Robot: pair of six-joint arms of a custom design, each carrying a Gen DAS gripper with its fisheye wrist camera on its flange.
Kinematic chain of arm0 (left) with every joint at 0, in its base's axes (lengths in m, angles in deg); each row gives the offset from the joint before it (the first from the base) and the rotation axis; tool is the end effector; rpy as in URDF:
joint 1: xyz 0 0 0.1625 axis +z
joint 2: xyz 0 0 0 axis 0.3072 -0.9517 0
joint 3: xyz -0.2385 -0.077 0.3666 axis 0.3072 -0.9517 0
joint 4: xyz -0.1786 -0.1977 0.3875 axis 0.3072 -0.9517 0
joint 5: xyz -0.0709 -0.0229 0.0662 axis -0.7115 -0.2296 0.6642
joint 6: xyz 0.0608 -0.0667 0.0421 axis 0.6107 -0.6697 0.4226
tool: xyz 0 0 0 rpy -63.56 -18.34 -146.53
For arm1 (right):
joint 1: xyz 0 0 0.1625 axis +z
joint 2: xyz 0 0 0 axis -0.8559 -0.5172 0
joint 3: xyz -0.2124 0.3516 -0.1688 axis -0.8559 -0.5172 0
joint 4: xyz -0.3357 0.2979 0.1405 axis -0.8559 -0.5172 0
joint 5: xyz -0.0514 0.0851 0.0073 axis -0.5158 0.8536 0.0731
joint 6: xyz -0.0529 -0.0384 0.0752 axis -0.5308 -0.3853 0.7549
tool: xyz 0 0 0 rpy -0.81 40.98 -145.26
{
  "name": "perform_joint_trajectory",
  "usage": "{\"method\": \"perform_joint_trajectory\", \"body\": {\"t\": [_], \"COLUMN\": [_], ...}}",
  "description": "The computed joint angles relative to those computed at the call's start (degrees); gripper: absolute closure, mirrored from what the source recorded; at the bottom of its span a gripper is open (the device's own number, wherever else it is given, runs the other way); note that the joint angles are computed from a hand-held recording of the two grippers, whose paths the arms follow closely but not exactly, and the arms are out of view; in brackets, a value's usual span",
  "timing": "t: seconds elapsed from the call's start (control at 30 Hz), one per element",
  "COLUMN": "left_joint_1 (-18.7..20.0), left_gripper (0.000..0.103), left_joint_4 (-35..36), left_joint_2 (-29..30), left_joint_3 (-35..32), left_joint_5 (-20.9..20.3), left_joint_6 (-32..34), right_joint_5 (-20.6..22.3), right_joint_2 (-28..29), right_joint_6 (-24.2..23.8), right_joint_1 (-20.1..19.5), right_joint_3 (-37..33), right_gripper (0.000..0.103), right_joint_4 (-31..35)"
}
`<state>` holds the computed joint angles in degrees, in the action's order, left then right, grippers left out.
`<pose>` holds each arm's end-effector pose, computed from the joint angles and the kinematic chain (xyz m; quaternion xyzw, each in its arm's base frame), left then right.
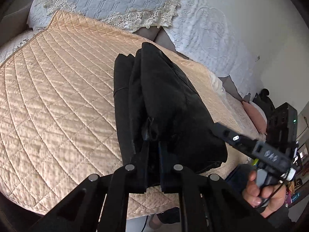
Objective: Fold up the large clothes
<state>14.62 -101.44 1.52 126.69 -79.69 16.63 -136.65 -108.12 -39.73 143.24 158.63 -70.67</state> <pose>-0.3431 -0.4599 0.0585 0.0384 0.9175 -0.3710 0.1380 0.0835 -0.5564 0.3144 0.2463 -0.9457 0.2056 0.0516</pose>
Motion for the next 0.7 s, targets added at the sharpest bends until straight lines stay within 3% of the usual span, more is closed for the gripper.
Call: {"method": "perform_joint_trajectory", "body": {"t": [0.27,0.33,0.4,0.5,0.57,0.63,0.7], "left_joint_1": [-3.5,-3.5,-2.7,0.1,2.1,3.9,5.0], "left_gripper": [0.092,0.091,0.083,0.080,0.080,0.092,0.095], "left_joint_4": [11.3,11.5,9.1,6.5,12.0,15.5,11.7], "left_joint_2": [-3.2,-2.4,0.0,4.7,7.2,7.5,7.3], "left_joint_3": [-3.0,-5.8,-9.4,-15.1,-17.5,-16.2,-12.2], "left_joint_5": [5.6,6.9,7.6,6.8,8.5,8.0,8.1], "left_joint_6": [0.4,3.5,9.2,16.8,15.8,10.9,8.1], "right_joint_5": [4.6,4.3,2.7,1.0,-0.1,-0.5,-0.7], "right_joint_2": [-2.2,-1.8,-0.8,0.7,1.4,1.9,2.5], "right_joint_6": [-0.4,0.1,0.9,2.8,3.3,3.6,2.9], "right_joint_1": [-1.0,-1.0,-0.9,-0.8,-0.7,-0.8,-1.0], "right_joint_3": [-1.0,-1.5,-2.4,-3.4,-3.6,-3.8,-3.7], "right_gripper": [0.061,0.061,0.061,0.061,0.065,0.066,0.067], "right_joint_4": [-0.4,-2.0,-3.3,-4.9,-5.8,-5.7,-5.0]}}
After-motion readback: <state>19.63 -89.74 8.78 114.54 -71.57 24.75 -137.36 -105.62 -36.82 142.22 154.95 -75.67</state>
